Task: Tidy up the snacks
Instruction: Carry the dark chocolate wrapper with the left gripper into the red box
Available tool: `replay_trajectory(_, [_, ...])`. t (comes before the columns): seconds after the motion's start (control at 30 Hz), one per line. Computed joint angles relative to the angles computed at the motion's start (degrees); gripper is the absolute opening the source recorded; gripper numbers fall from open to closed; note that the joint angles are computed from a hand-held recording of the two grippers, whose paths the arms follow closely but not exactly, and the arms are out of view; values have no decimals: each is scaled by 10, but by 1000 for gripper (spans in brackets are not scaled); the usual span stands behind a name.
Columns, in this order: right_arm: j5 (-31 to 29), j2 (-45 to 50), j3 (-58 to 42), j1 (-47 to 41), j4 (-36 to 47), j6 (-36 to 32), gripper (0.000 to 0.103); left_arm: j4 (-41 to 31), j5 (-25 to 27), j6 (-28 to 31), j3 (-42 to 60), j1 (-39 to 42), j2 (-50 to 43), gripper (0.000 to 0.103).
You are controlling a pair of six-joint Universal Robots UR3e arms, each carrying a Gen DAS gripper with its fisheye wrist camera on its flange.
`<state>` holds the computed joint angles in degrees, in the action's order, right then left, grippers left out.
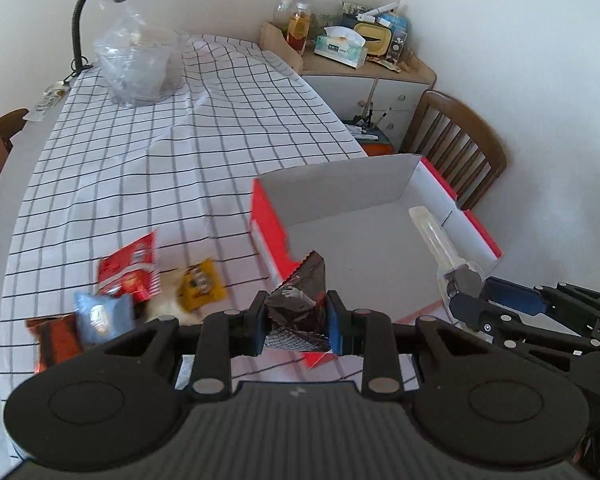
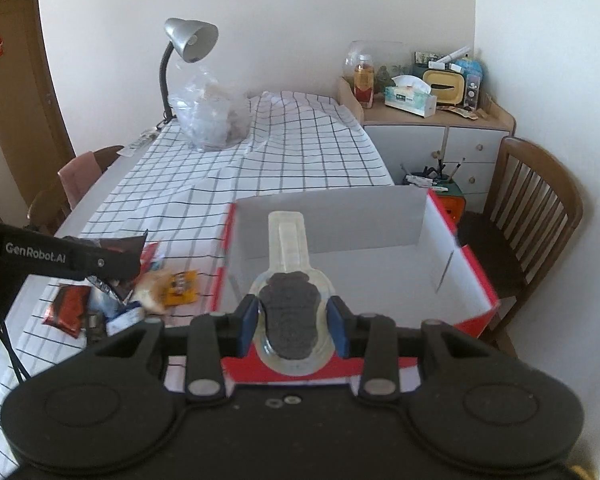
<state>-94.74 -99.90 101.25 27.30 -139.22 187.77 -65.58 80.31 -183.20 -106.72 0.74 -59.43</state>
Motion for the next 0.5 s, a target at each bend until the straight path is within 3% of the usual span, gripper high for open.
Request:
replay_trajectory(0.2, [93, -5, 14, -120, 14, -78, 37, 71, 80, -103, 101, -127, -182, 28])
replay_trajectory(0.5, [161, 61, -18, -224, 42, -159, 37, 57, 132, -169, 269, -197, -388, 28])
